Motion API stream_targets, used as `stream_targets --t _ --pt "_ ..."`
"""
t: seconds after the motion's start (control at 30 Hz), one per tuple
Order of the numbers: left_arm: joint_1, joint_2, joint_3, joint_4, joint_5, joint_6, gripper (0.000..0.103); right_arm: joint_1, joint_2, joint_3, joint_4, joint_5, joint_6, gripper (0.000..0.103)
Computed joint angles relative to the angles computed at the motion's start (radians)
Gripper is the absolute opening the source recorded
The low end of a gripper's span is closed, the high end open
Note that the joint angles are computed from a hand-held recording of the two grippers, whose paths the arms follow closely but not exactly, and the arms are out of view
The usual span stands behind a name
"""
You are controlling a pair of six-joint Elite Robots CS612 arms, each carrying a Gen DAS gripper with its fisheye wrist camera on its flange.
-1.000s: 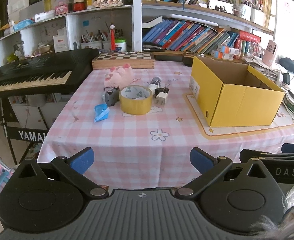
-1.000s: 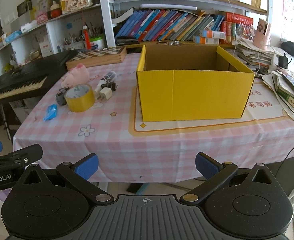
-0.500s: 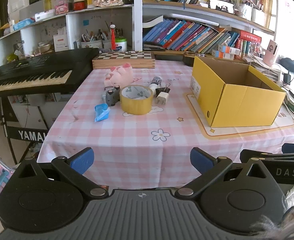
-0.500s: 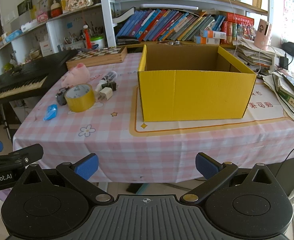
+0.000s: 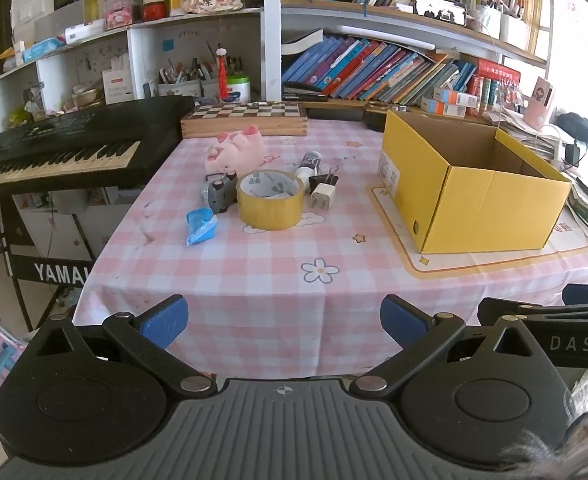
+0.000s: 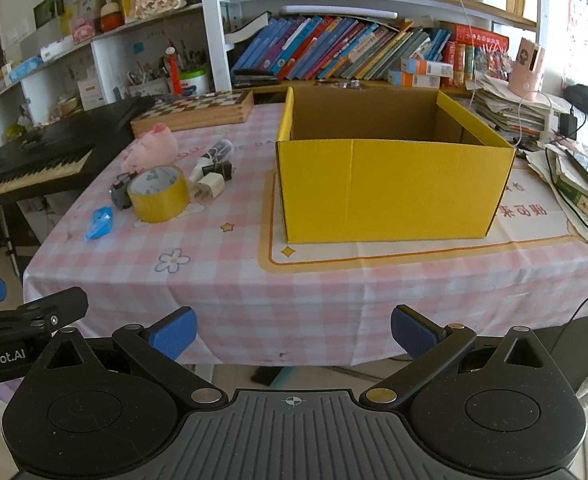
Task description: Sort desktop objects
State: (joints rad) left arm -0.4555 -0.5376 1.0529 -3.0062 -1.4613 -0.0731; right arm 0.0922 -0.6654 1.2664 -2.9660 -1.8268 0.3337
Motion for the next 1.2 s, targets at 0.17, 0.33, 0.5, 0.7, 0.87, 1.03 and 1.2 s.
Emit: stream_targets --t 0.17,0.33,0.5,0.7,0.87,1.03,1.2 --pt "0.002 0.004 -0.008 0.000 -0.003 -0.010 0.103 0.001 0.002 -0.006 0.005 -0.001 -0.001 0.103" --pt "0.004 0.007 -0.014 -0.002 -0.009 -0.002 0.103 0.001 0.003 -0.006 0.004 0.000 -0.002 0.103" --pt "0.004 0.009 -0.020 0.006 -0.005 -0.003 0.103 0.001 0.007 -0.017 0.012 0.005 -0.006 0.103" --pt "0.005 0.010 -0.022 0.010 -0.004 -0.004 0.103 -0.001 0.017 -0.035 0.022 0.015 -0.010 0.103" --pt "0.007 0.018 -0.040 0.028 0.008 -0.005 0.103 -0.003 0.024 -0.048 0.030 0.033 -0.019 0.103" --pt "0.007 0.023 -0.051 0.042 0.016 -0.004 0.103 -0.005 0.029 -0.056 0.037 0.050 -0.026 0.103" --pt "0.007 0.023 -0.053 0.049 0.017 0.002 0.103 -0.006 0.030 -0.058 0.044 0.058 -0.018 0.103"
